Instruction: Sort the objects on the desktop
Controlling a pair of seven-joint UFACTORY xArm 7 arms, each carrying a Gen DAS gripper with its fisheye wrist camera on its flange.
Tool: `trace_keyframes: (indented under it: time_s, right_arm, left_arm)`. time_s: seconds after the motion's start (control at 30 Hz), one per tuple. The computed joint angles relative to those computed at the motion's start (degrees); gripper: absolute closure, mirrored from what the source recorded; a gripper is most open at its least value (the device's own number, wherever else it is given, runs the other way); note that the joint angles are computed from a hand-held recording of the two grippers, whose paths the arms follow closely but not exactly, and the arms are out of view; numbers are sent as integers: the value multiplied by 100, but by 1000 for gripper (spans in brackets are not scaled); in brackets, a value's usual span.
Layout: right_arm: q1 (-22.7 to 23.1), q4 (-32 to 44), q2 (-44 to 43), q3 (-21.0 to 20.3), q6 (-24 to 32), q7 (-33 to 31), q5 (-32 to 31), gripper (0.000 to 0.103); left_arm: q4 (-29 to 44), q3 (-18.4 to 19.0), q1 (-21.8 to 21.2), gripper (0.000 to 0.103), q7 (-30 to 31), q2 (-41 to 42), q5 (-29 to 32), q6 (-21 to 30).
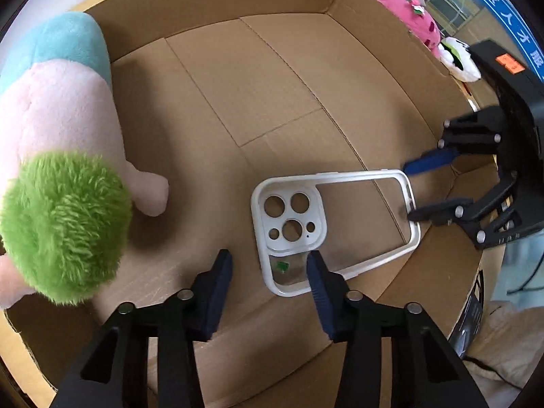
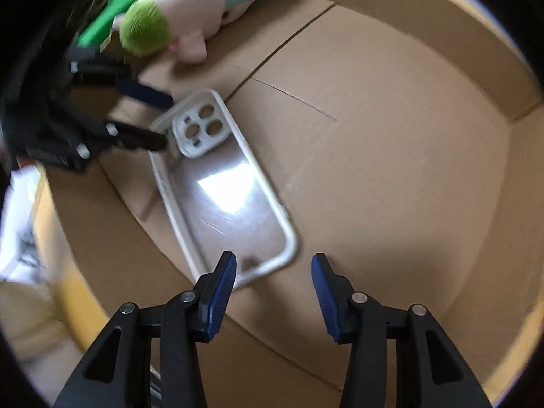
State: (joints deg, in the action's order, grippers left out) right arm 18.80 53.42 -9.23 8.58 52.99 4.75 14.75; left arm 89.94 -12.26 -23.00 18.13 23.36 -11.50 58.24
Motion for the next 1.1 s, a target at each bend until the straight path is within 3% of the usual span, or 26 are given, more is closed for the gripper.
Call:
trace_keyframes:
  time_s: [0.03, 0.07, 0.1, 0.17, 0.37, 0.43, 0.7, 0.87, 0.93, 1.0, 1.1]
  right_arm:
    - [-174, -44, -16, 199, -53, 9, 24, 57]
    - [-189, -38, -19, 301, -90, 146, -192, 58]
    - [9, -55, -26, 162, -112, 257, -352, 60]
    - [40, -167, -126, 282, -208, 675, -942, 79]
    - [141, -674, -576, 421, -709, 1254, -1516, 87]
    - [162, -795, -796, 379, -841, 1318, -1527, 98]
    - [-99, -421, -1078, 298, -810, 1365, -1936, 97]
    - [-337, -34, -899, 116, -893, 1075, -2068, 96]
    - [-480, 497, -464, 229, -864, 1110, -2297, 96]
    - [-551, 720, -350, 60, -771, 909, -2402, 96]
    - [-670, 1501, 505, -14, -809, 817, -2675, 95]
  left_arm:
    - [-40, 7, 5, 84, -31, -24, -14, -18]
    - [-64, -9, 40, 94, -35, -30, -101, 19]
    - [-127, -32, 81, 96, -25, -59, -216, 28]
    - [-269, -22, 28, 97, -76, -163, -161, -110]
    - [-703, -17, -19, 98, -203, -523, -83, -542]
    - [-791, -44, 60, 98, -122, -675, -253, -677]
    - [-407, -9, 204, 98, -220, -754, -625, -1013]
    - [385, 45, 211, 98, -622, -226, -604, -990]
    - [902, 72, 87, 98, -955, 129, -420, -925]
    - [1541, 121, 10, 98, -1234, 550, -247, -747]
    - [2692, 229, -174, 98, -1665, 1306, 85, -326]
